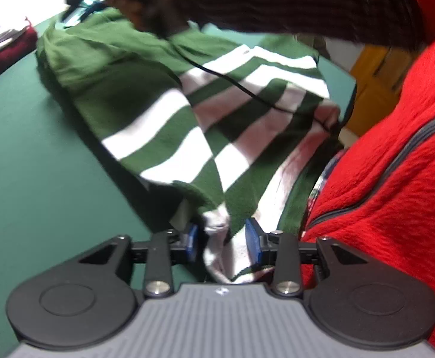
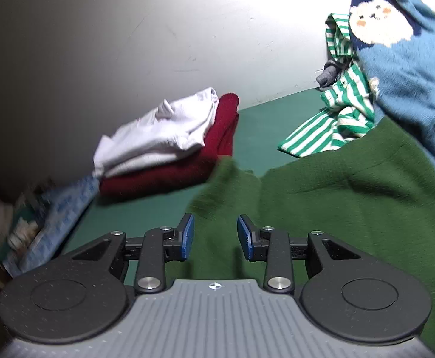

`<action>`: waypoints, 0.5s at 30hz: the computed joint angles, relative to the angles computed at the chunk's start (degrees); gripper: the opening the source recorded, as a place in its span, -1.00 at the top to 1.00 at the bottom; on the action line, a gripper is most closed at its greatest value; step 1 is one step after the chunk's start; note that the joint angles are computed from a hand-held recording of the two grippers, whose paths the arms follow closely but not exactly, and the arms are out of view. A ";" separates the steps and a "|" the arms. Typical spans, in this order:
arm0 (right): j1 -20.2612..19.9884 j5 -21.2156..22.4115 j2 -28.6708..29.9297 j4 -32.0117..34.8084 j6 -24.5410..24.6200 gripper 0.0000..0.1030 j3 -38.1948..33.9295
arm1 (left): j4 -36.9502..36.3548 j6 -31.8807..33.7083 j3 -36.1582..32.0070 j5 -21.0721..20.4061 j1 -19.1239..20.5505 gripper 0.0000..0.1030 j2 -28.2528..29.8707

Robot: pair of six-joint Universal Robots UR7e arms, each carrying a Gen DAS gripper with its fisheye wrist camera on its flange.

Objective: Fold clothes

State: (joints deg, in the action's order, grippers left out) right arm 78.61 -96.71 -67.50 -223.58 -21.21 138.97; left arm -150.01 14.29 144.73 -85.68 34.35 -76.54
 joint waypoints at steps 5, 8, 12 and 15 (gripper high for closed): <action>-0.36 -2.96 0.88 -1.18 -5.48 0.31 0.87 | -1.44 -0.97 -2.11 -2.22 2.77 -0.13 1.70; 0.15 -4.80 2.24 -1.27 -5.45 0.31 -0.09 | -3.21 -1.04 -3.13 -3.17 3.29 -0.13 4.82; 0.53 -7.72 4.13 0.35 -5.71 0.31 -1.93 | -5.40 -4.03 -3.71 -4.82 4.00 -0.13 7.12; -0.11 -6.14 4.09 0.93 -6.40 0.55 -1.94 | -7.09 -6.01 -4.11 -6.33 4.93 0.30 8.46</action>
State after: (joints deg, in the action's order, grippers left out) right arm 78.49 -102.85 -63.41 -222.65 -27.61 137.02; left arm -157.10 8.28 140.62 -92.01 39.27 -68.07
